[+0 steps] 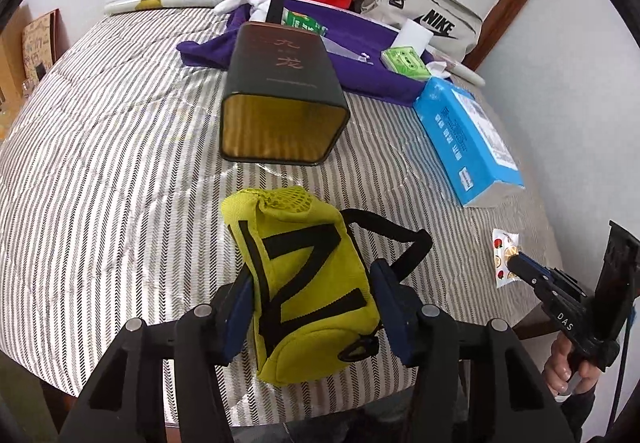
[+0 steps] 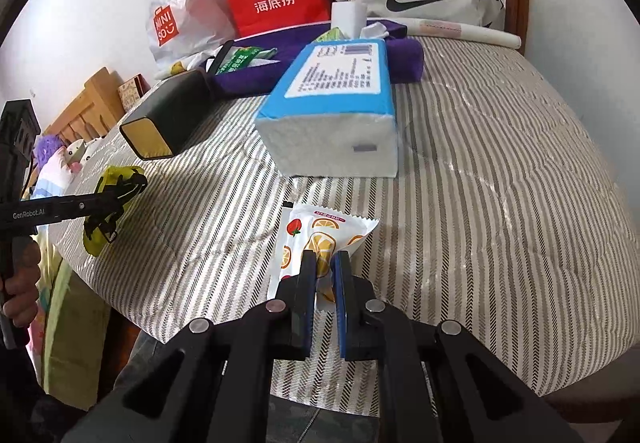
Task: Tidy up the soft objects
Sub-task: 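Carry the yellow pouch and lemon sachet toward the purple towel with both grippers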
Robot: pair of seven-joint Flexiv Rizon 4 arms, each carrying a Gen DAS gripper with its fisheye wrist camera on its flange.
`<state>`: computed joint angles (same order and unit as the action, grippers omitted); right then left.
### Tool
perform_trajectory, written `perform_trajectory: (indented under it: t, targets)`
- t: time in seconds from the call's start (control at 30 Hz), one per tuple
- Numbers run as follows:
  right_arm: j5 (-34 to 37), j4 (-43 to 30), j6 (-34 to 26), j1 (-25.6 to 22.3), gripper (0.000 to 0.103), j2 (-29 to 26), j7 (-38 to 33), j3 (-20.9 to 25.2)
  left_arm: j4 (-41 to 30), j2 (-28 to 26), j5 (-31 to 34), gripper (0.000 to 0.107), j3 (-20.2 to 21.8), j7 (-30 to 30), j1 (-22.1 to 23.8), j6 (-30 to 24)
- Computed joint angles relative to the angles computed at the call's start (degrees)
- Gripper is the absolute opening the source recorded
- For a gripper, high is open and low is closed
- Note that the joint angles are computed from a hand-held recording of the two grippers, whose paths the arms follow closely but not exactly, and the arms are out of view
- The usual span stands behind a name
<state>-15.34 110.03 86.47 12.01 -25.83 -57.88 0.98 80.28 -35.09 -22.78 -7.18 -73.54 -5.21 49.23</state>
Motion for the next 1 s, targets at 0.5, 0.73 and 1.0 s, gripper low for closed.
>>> perform_trajectory:
  t: [0.5, 0.73, 1.0]
  targets:
    - [1.4, -5.9, -2.1, -2.7, 0.009, 0.8, -5.2, 4.3, -2.8, 1.2, -4.2, 0.054, -1.2, 3.4, 1.9, -0.9]
    - [2.6, -15.1, -5.6, -3.6, 0.009, -2.5, -9.5, 5.3, -11.8, -3.0, -2.6, 0.054, -0.6, 1.4, 1.7, -4.3]
    - [5.4, -30.9, -12.4, -4.6, 0.009, -10.2, -15.2, 7.2, -30.3, -12.5, 0.3, 0.054, 0.0, -1.9, 1.1, -11.6]
